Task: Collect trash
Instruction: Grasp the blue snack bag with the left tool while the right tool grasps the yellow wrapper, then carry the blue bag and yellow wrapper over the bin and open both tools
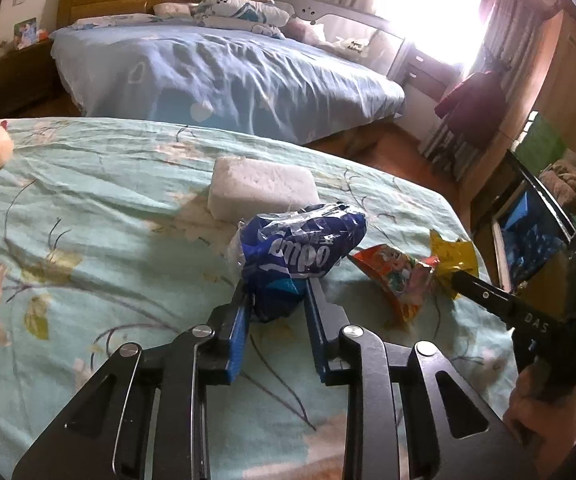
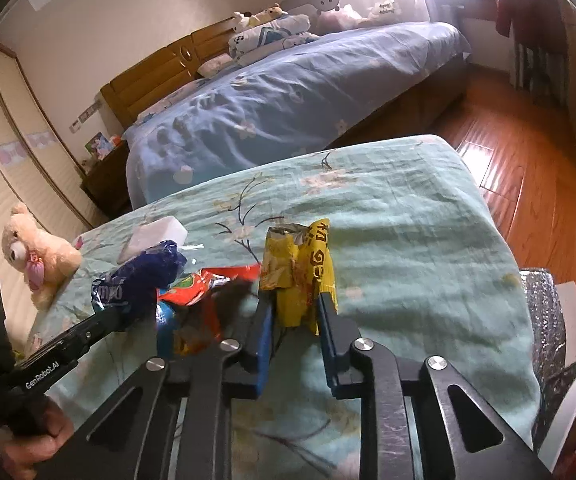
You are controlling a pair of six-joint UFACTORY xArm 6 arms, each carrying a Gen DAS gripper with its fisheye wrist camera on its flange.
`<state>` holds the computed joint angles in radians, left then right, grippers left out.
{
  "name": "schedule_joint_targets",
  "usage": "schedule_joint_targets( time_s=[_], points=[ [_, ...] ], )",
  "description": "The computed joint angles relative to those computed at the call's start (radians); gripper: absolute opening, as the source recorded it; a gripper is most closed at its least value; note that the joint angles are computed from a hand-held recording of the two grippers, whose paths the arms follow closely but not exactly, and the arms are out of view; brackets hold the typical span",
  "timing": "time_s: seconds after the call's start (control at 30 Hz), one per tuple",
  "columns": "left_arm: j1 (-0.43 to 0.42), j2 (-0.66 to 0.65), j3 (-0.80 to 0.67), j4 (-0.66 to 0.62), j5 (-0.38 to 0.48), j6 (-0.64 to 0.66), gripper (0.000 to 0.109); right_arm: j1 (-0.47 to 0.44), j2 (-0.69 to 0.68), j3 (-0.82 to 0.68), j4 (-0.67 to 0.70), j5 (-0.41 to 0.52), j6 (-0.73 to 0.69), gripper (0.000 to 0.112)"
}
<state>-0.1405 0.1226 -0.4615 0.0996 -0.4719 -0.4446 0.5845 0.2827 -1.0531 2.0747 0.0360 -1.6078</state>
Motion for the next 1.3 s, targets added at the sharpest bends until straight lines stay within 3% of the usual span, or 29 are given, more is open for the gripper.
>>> schedule_joint_targets(
  time_s=[0.23, 0.43, 0.7, 1.03, 1.3],
  points=[
    [-0.02, -0.097, 0.126, 0.004, -0.052, -0.052, 0.024, -0.017, -0.139, 0.133, 0.156, 0.044, -0.132, 0.019],
    [-0.097, -0.202, 0.239, -0.065, -0.08, -0.046, 0.024, -0.03, -0.257, 0.251, 0.306, 0.052, -0.265, 0.019],
    [-0.24, -0.268, 0.294, -0.146, -0.079, -0.034, 0.024, -0.047, -0.389, 0.392, 0.416, 0.048, -0.35, 0.019],
    [-0.476, -0.285, 0.285, -0.36, -0.068, 0.07, 0.024, -0.087, -0.547, 0.541, 0.528, 0.031, -0.435, 0.019],
    [-0.618, -0.265, 0.249, -0.503, -0.051, 0.165, 0.024, -0.104, -0.639, 0.62, 0.558, 0.023, -0.455, 0.019]
  ],
)
